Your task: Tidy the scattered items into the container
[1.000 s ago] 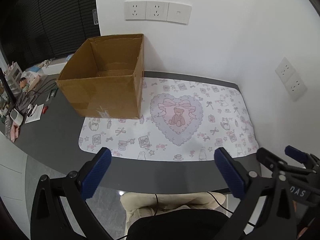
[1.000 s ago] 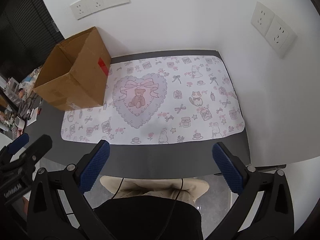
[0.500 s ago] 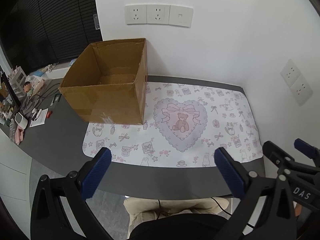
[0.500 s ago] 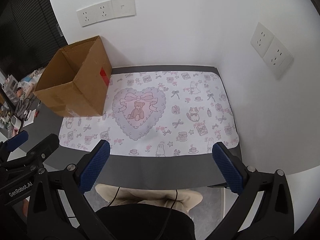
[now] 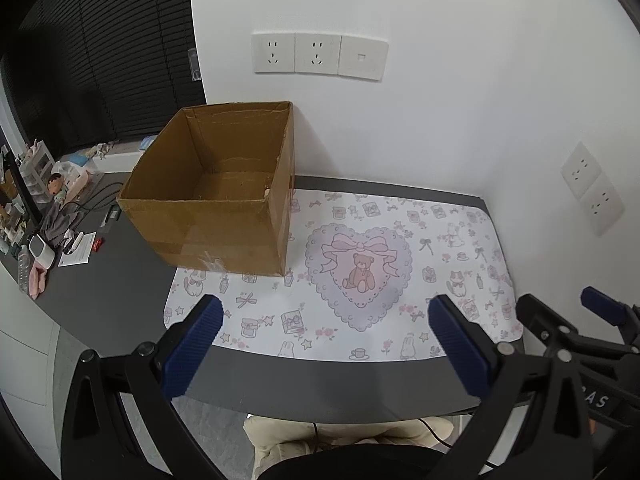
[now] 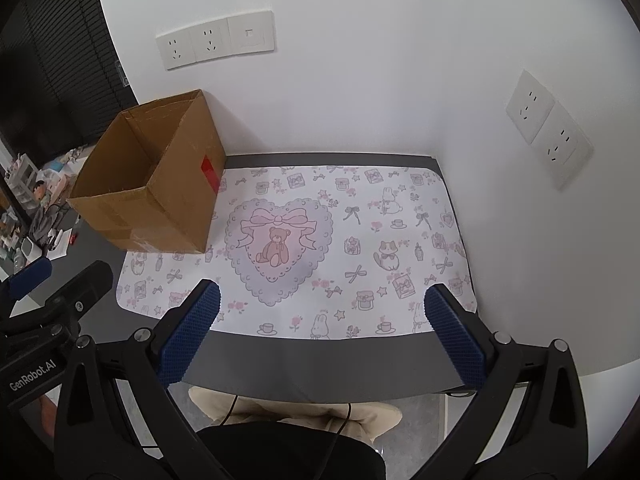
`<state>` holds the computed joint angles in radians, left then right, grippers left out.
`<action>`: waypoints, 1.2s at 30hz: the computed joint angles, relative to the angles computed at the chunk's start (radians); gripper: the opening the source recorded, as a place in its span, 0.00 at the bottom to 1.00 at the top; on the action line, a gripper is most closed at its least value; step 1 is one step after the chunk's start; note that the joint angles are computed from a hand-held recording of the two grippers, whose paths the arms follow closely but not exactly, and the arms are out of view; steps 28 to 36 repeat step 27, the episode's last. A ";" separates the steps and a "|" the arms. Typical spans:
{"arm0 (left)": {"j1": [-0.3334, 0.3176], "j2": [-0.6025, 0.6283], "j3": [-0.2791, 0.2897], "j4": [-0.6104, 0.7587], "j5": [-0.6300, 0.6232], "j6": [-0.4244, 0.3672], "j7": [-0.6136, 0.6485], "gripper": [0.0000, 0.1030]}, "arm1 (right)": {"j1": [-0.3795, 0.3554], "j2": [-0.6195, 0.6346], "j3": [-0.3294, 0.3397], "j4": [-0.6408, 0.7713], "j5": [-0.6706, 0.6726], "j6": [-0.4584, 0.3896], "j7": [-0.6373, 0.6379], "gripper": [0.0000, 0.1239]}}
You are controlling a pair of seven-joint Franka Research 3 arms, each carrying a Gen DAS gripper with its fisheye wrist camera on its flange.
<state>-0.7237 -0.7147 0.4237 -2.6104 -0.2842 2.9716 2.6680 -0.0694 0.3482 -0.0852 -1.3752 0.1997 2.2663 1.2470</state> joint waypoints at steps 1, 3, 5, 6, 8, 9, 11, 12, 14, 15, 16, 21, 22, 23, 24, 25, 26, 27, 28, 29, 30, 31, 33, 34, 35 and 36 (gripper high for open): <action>-0.007 -0.003 0.004 -0.002 -0.002 0.002 0.005 1.00 | 0.000 0.002 0.000 0.002 0.002 -0.001 0.001 0.83; -0.013 -0.004 0.007 -0.001 -0.003 0.003 0.009 1.00 | -0.004 0.004 0.002 0.002 0.012 -0.001 0.000 0.83; -0.019 -0.004 0.007 -0.006 -0.004 0.022 0.011 1.00 | -0.005 0.008 0.003 0.009 0.016 -0.008 0.002 0.83; -0.026 -0.007 0.012 -0.010 -0.003 0.032 0.014 1.00 | -0.006 0.011 0.003 0.013 0.017 -0.007 0.001 0.83; -0.047 -0.020 0.028 -0.022 0.002 0.059 0.019 1.00 | -0.001 0.011 0.000 0.009 0.008 0.006 0.005 0.83; -0.055 -0.024 0.033 -0.028 0.008 0.072 0.016 1.00 | 0.000 0.009 0.000 0.005 0.005 0.011 0.006 0.83; -0.062 -0.030 0.039 -0.037 0.028 0.092 0.006 1.00 | 0.004 0.001 -0.003 -0.008 -0.005 0.030 0.008 0.83; -0.062 -0.032 0.038 -0.046 0.041 0.113 -0.001 1.00 | 0.006 0.002 -0.003 -0.007 -0.008 0.033 0.009 0.83; -0.067 -0.036 0.045 -0.056 0.067 0.136 -0.015 1.00 | 0.011 -0.001 -0.007 -0.013 -0.023 0.044 0.016 0.83; -0.069 -0.037 0.048 -0.056 0.078 0.136 -0.026 1.00 | 0.012 -0.002 -0.008 -0.015 -0.028 0.047 0.018 0.83; -0.070 -0.038 0.053 -0.054 0.089 0.127 -0.037 1.00 | 0.013 -0.002 -0.008 -0.017 -0.031 0.048 0.020 0.83; -0.093 -0.053 0.081 -0.060 0.138 0.137 -0.066 1.00 | 0.009 -0.008 -0.006 -0.025 -0.025 0.056 0.020 0.83; -0.097 -0.054 0.086 -0.060 0.146 0.135 -0.071 1.00 | 0.009 -0.009 -0.005 -0.027 -0.023 0.061 0.020 0.83; -0.100 -0.056 0.090 -0.058 0.153 0.131 -0.076 1.00 | 0.009 -0.010 -0.005 -0.028 -0.024 0.064 0.020 0.83; -0.102 -0.057 0.093 -0.057 0.158 0.126 -0.080 1.00 | 0.009 -0.010 -0.005 -0.029 -0.023 0.066 0.020 0.83; -0.105 -0.059 0.097 -0.055 0.163 0.120 -0.083 1.00 | 0.009 -0.011 -0.005 -0.030 -0.021 0.067 0.020 0.83; -0.107 -0.059 0.099 -0.053 0.165 0.112 -0.085 1.00 | 0.008 -0.011 -0.004 -0.030 -0.019 0.068 0.020 0.83; -0.105 -0.058 0.098 -0.049 0.166 0.101 -0.088 1.00 | 0.007 -0.010 -0.004 -0.028 -0.017 0.068 0.020 0.83; -0.105 -0.058 0.098 -0.049 0.166 0.101 -0.088 1.00 | 0.007 -0.010 -0.004 -0.028 -0.017 0.068 0.020 0.83; -0.105 -0.058 0.098 -0.049 0.166 0.101 -0.088 1.00 | 0.007 -0.010 -0.004 -0.028 -0.017 0.068 0.020 0.83; -0.105 -0.058 0.098 -0.049 0.166 0.101 -0.088 1.00 | 0.007 -0.010 -0.004 -0.028 -0.017 0.068 0.020 0.83; -0.105 -0.058 0.098 -0.049 0.166 0.101 -0.088 1.00 | 0.007 -0.010 -0.004 -0.028 -0.017 0.068 0.020 0.83; -0.105 -0.058 0.098 -0.049 0.166 0.101 -0.088 1.00 | 0.007 -0.010 -0.004 -0.028 -0.017 0.068 0.020 0.83; -0.105 -0.058 0.098 -0.049 0.166 0.101 -0.088 1.00 | 0.007 -0.010 -0.004 -0.028 -0.017 0.068 0.020 0.83; -0.105 -0.058 0.098 -0.049 0.166 0.101 -0.088 1.00 | 0.007 -0.010 -0.004 -0.028 -0.017 0.068 0.020 0.83; -0.105 -0.058 0.098 -0.049 0.166 0.101 -0.088 1.00 | 0.007 -0.010 -0.004 -0.028 -0.017 0.068 0.020 0.83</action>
